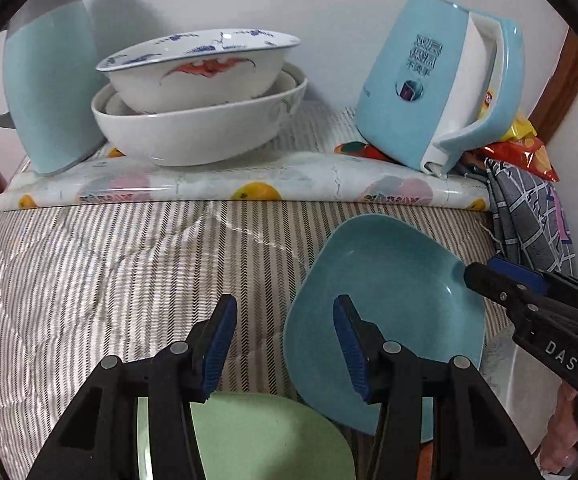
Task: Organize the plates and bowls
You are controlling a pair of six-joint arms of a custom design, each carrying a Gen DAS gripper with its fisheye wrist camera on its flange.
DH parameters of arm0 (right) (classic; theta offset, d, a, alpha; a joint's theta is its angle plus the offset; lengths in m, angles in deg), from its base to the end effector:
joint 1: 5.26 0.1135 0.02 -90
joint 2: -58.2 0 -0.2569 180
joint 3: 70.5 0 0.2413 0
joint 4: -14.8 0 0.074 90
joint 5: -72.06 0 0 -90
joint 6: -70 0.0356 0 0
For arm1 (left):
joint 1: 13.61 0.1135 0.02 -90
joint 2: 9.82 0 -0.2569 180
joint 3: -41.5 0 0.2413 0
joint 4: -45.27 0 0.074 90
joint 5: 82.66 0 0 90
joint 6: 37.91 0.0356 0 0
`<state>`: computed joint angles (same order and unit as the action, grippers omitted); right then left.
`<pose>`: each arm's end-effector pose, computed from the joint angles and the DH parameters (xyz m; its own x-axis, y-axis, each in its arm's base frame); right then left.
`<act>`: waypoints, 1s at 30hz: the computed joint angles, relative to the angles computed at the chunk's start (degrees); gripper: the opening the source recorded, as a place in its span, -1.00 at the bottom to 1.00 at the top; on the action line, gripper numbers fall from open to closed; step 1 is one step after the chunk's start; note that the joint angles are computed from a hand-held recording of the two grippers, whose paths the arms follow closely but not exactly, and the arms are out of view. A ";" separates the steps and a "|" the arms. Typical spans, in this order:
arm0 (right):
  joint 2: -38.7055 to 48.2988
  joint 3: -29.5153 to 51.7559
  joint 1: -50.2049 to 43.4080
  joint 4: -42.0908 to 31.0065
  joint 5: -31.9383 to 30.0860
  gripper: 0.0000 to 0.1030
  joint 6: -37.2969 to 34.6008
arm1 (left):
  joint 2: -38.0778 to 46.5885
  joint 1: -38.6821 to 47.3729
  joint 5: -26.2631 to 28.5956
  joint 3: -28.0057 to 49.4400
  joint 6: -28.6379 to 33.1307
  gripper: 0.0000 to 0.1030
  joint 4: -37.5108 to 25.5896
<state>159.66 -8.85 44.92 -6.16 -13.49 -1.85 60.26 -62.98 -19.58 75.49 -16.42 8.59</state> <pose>0.2006 0.2362 0.1152 -0.7620 -0.4290 -0.4851 -0.5305 0.8431 0.0878 0.1156 -0.1100 0.1119 -0.7762 -0.3694 -0.5109 -0.3628 0.9245 -0.1172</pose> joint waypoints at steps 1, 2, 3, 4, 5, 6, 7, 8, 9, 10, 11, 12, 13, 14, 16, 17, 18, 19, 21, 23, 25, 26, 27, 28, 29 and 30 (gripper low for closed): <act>0.98 0.69 -0.13 -0.36 -0.31 -0.47 -0.07 | 0.09 0.31 0.24 -0.18 0.41 -0.07 0.56; 1.82 1.29 -0.21 -0.69 -0.56 -0.50 -0.13 | 0.23 0.54 0.35 -0.42 0.83 -0.07 1.31; 2.67 1.74 -0.20 -0.70 -0.65 -0.50 0.03 | 1.03 0.87 0.53 -0.43 1.21 -0.07 2.15; 3.32 2.07 -0.25 -0.76 -0.71 -0.50 0.20 | 1.78 1.35 0.76 -0.33 1.67 -0.07 2.77; 4.14 2.58 -0.32 -1.09 -0.85 -0.52 0.44 | 2.45 1.76 0.96 -0.38 2.16 -0.07 3.68; 5.01 3.22 -0.43 -1.58 -1.24 -0.58 0.61 | 2.76 1.98 1.09 -0.64 2.53 -0.09 4.67; 5.31 3.30 -0.49 -1.60 -1.57 -0.62 0.60 | 2.91 2.09 1.06 -0.85 2.72 -0.13 5.28; 5.65 3.43 -0.33 -1.53 -1.52 -0.63 0.64 | 3.31 2.32 1.17 -0.89 2.92 -0.23 5.68; 5.85 3.53 0.13 -1.48 -0.81 -0.64 0.72 | 3.76 2.70 1.50 -0.94 3.14 -0.32 6.13; 6.19 3.73 0.41 -1.50 -0.23 -0.65 0.58 | 4.13 3.28 1.93 -1.12 3.64 -0.35 6.95; 6.34 3.85 0.60 -1.58 0.24 -0.71 0.58 | 4.41 3.58 2.24 -1.35 3.92 -0.46 7.73; 6.54 4.01 0.75 -1.75 0.74 -0.77 0.68 | 4.77 3.77 2.51 -1.61 4.21 -0.59 8.51; 6.72 4.13 0.79 -1.84 1.03 -0.78 0.79 | 5.62 3.98 2.83 -1.62 4.57 -0.65 9.29; 6.99 4.46 1.08 -2.01 1.23 -0.81 1.13 | 6.22 4.01 2.98 -1.62 4.74 -0.75 9.80; 6.82 4.18 0.98 -1.53 1.70 -0.85 1.10 | 6.74 3.33 2.21 -1.66 4.51 -0.76 10.35; 6.88 4.05 1.16 -1.10 1.93 -0.85 1.16 | 7.15 3.21 1.96 -1.49 4.47 -0.77 10.68; 6.76 3.92 1.09 -0.92 2.03 -0.86 0.93 | 6.92 3.02 1.67 -1.54 4.34 -0.77 10.84; 6.54 3.62 1.24 -0.53 2.40 -0.86 1.09 | 6.19 2.82 1.50 -1.69 4.18 -0.78 10.42; 5.94 3.29 0.99 -0.40 2.33 -0.86 1.21 | 4.54 2.25 0.86 -1.56 3.67 -0.78 8.63; 4.49 2.79 0.78 -0.61 2.13 -0.86 1.33 | 2.63 1.50 -0.12 -1.03 3.31 -0.78 6.23; 2.42 2.12 0.54 -1.15 2.07 -0.86 1.14 | 0.43 0.31 -1.19 -0.26 2.29 -0.78 3.14; 1.35 1.53 0.54 -1.33 2.11 -0.86 1.22 | -0.34 -0.46 -1.82 0.25 1.63 -0.78 1.59; 0.52 1.38 0.64 -1.59 2.24 -0.85 1.45 | -1.24 -1.09 -2.31 0.51 1.06 -0.78 0.24; -0.51 1.17 0.90 -2.04 2.55 -0.85 1.65 | -2.38 -2.26 -3.20 1.11 -0.05 -0.78 -1.88; -1.64 0.89 1.32 -2.51 3.04 -0.85 1.77 | -3.15 -2.91 -3.65 1.58 -0.70 -0.78 -3.35; -2.25 0.87 1.57 -2.82 3.33 -0.85 1.83 | -4.30 -3.79 -4.15 2.01 -1.71 -0.78 -5.24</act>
<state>157.41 -7.98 46.48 -8.98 -10.15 -0.02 55.96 -66.77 -23.73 77.50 -18.14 3.34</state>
